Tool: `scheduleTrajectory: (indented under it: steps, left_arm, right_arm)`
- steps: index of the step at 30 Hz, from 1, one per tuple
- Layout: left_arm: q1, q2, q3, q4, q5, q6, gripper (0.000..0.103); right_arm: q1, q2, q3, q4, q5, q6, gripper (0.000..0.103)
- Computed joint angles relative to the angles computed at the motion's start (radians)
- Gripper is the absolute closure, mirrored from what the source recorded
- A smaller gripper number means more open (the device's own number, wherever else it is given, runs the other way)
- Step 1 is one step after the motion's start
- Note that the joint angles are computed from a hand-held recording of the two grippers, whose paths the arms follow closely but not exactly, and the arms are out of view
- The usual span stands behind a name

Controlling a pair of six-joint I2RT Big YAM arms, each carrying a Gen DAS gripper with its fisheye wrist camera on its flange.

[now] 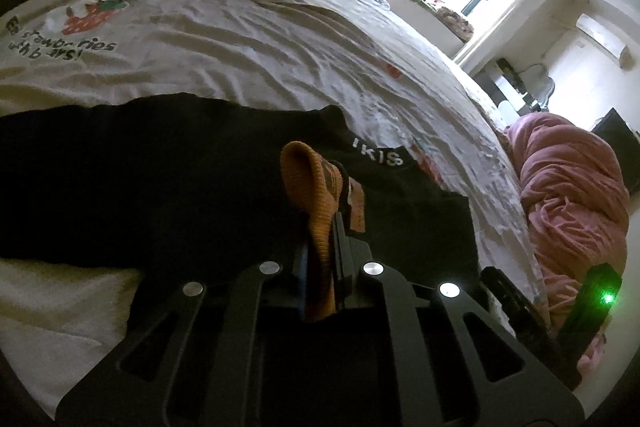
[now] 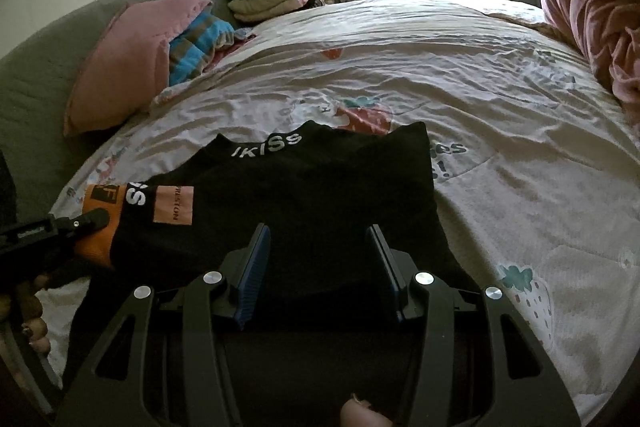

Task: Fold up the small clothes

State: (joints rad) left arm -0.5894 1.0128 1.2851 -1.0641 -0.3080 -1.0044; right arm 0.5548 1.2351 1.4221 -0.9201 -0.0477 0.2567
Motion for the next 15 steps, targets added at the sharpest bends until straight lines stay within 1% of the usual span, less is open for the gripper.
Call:
scheduleTrajectory:
  steps: [4,9,11,15]
  left_arm:
    - [0.001,-0.009,-0.012,-0.007,-0.010,-0.009,0.097]
    - [-0.020,-0.018,-0.006,-0.048,-0.081,-0.025,0.096]
    - [-0.019,-0.023,-0.005,-0.058,-0.094,-0.023,0.096]
    - [-0.021,-0.018,-0.001,-0.053,-0.087,-0.014,0.096]
  right_arm:
    - [0.015,0.026,0.022,-0.019,0.035,-0.034,0.055]
    - [0.019,0.050,0.037,-0.035,0.050,-0.059,0.055]
    - [0.021,0.052,0.036,-0.036,0.051,-0.068,0.055]
    - [0.023,0.059,0.040,-0.039,0.045,-0.073,0.055]
